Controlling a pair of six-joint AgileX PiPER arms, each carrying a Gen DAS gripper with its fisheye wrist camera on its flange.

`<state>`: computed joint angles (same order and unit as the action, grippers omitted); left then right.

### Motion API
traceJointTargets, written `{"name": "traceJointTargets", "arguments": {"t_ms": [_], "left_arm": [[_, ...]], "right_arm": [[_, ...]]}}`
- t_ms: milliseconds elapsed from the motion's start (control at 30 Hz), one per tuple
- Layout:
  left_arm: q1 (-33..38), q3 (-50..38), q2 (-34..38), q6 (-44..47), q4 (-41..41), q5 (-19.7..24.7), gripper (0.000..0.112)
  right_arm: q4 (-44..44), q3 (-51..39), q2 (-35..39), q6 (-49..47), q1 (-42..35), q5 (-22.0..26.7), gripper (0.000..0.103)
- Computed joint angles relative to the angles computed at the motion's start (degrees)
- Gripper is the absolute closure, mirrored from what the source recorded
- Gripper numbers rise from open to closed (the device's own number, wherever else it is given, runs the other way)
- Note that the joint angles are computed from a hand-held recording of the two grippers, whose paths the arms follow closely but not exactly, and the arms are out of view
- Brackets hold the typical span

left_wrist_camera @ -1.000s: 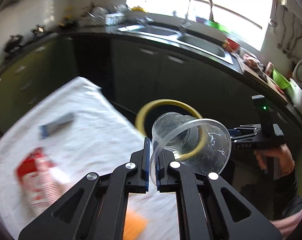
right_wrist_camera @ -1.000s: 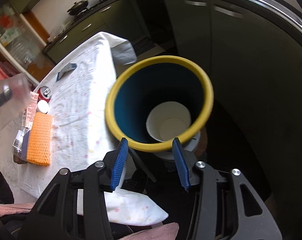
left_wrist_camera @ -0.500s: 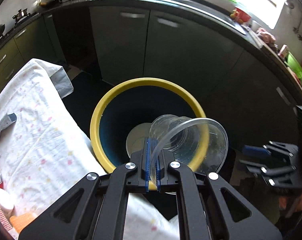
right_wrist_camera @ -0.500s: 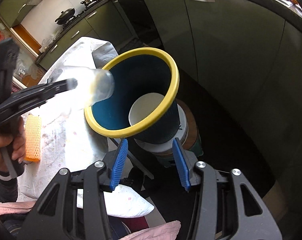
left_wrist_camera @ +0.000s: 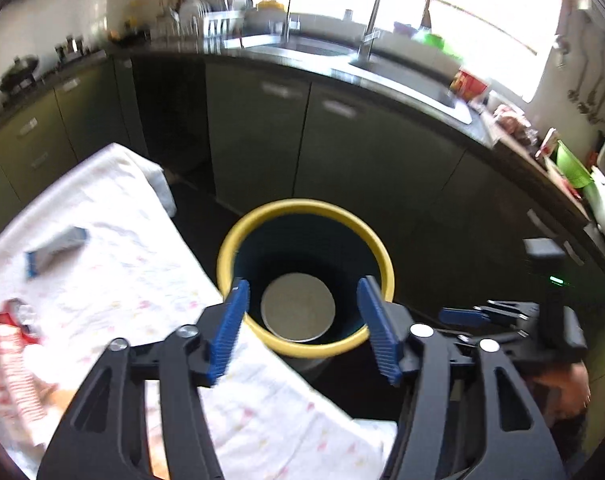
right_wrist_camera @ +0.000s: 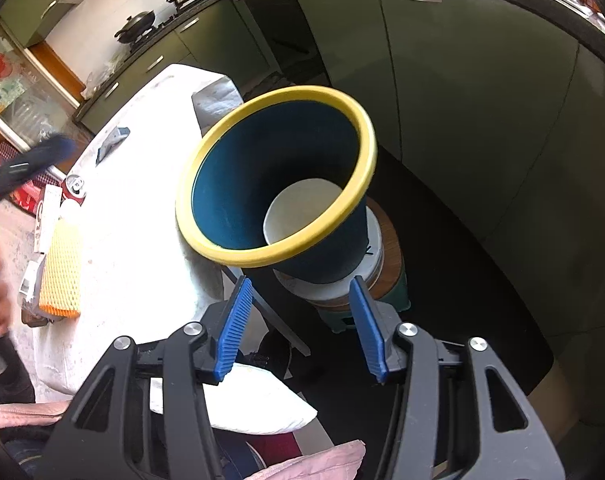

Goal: Collect trash
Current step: 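Carry the clear cup over the bin and open the left tool, then grasp the orange mesh sponge with the right tool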

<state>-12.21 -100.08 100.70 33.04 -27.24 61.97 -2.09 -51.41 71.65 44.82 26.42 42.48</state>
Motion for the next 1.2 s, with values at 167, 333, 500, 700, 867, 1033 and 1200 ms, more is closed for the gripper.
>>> {"name": "traceJointTargets", "arguments": {"t_ms": [167, 333, 500, 700, 867, 1033, 1200], "left_arm": [[12.28, 8.59, -10.70, 9.97, -6.62, 0.38, 0.030], [28.95, 14.63, -16.89, 18.80, -10.71, 0.62, 0.023], [43.79, 18.12, -17.10, 26.81, -13.11, 0.03, 0.022], [54.36, 19.15, -13.33, 33.22, -15.85, 1.69, 0.022], [59.24, 18.77, -11.73, 36.71, -18.60, 3.06, 0.022], [61.56, 17.30, -9.83, 37.34, -19.83, 4.28, 0.022], [61.82, 16.00, -8.19, 36.23, -19.18, 4.52, 0.022]], "right_arm": [[0.16, -4.62, 4.27, -0.54, 4.25, -0.27, 0.054], [-2.92, -14.69, 10.85, 0.51, 11.51, 1.51, 0.054], [-3.43, -30.20, 21.26, -2.91, 18.67, 4.44, 0.052], [2.80, -49.08, 34.35, -10.48, 21.60, 9.55, 0.051], [3.69, -62.50, 42.55, -13.36, 24.71, 16.04, 0.050], [-6.68, -66.93, 44.48, -10.34, 30.41, 21.25, 0.045], [-11.13, -73.05, 49.64, -9.93, 33.34, 26.03, 0.045]]}}
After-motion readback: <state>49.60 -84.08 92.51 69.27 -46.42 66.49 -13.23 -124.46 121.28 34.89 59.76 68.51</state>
